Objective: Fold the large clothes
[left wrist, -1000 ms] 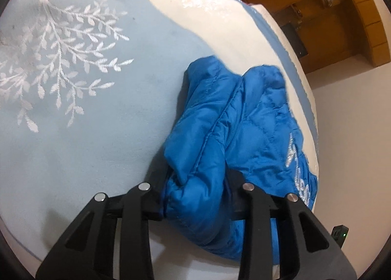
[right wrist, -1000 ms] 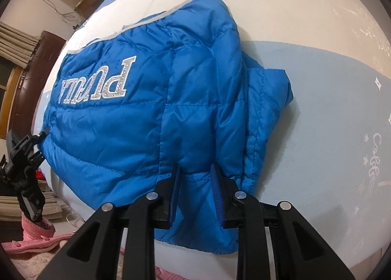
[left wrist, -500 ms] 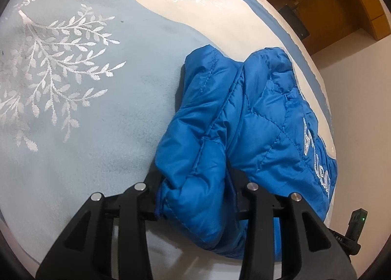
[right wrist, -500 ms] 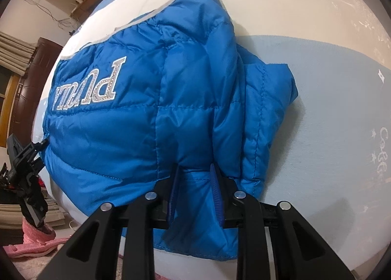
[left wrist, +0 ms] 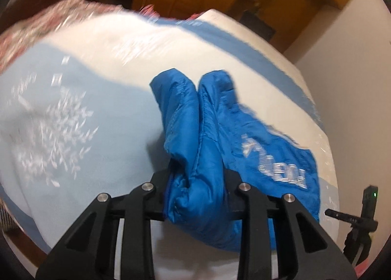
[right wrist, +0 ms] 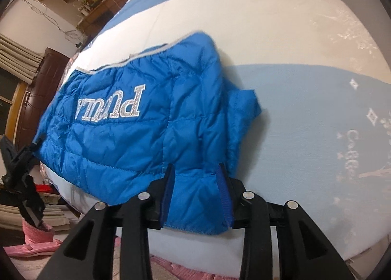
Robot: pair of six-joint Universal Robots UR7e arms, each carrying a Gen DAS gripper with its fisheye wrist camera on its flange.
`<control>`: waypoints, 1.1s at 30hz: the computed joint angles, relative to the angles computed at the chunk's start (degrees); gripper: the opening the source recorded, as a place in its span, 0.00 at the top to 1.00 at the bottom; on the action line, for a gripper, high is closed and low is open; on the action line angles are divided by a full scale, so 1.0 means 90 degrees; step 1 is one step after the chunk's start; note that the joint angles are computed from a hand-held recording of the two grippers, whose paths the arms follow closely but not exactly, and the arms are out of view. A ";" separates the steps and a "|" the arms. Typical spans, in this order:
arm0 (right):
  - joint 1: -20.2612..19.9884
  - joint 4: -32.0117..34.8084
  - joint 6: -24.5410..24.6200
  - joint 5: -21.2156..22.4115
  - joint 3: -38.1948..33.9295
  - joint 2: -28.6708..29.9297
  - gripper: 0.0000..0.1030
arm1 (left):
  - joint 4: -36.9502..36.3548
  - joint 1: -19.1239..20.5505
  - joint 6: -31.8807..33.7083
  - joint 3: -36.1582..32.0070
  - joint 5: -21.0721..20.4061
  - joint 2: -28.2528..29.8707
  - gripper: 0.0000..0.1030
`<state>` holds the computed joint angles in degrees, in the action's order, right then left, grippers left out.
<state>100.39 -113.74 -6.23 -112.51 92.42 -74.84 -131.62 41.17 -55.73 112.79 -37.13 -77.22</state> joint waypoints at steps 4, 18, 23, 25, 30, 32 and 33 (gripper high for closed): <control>0.0196 0.0225 0.0189 -0.0391 -0.0208 0.0007 0.66 | 0.0150 -0.0353 0.0522 -0.0495 0.0105 0.0437 0.72; 0.0700 0.0644 0.0340 -0.1309 -0.0731 0.0066 0.58 | 0.0497 -0.0686 0.2439 -0.2547 -0.0668 0.2845 0.72; 0.0706 0.0587 0.0177 -0.1376 -0.0768 0.0041 0.57 | 0.0626 -0.0467 0.2700 -0.2987 -0.1081 0.3397 0.72; 0.0657 0.0614 0.0153 -0.1339 -0.0781 0.0041 0.57 | 0.0659 -0.0366 0.2751 -0.3079 -0.1260 0.3559 0.72; 0.0542 0.0678 0.0124 -0.1280 -0.0795 0.0021 0.57 | 0.0896 -0.0205 0.2804 -0.3264 -0.1550 0.3908 0.68; 0.0488 0.0704 0.0111 -0.1254 -0.0811 0.0027 0.57 | 0.0908 -0.0179 0.2849 -0.3262 -0.1527 0.3990 0.67; 0.0460 0.0727 0.0107 -0.1227 -0.0823 0.0033 0.57 | 0.0909 -0.0163 0.2837 -0.3262 -0.1515 0.4048 0.66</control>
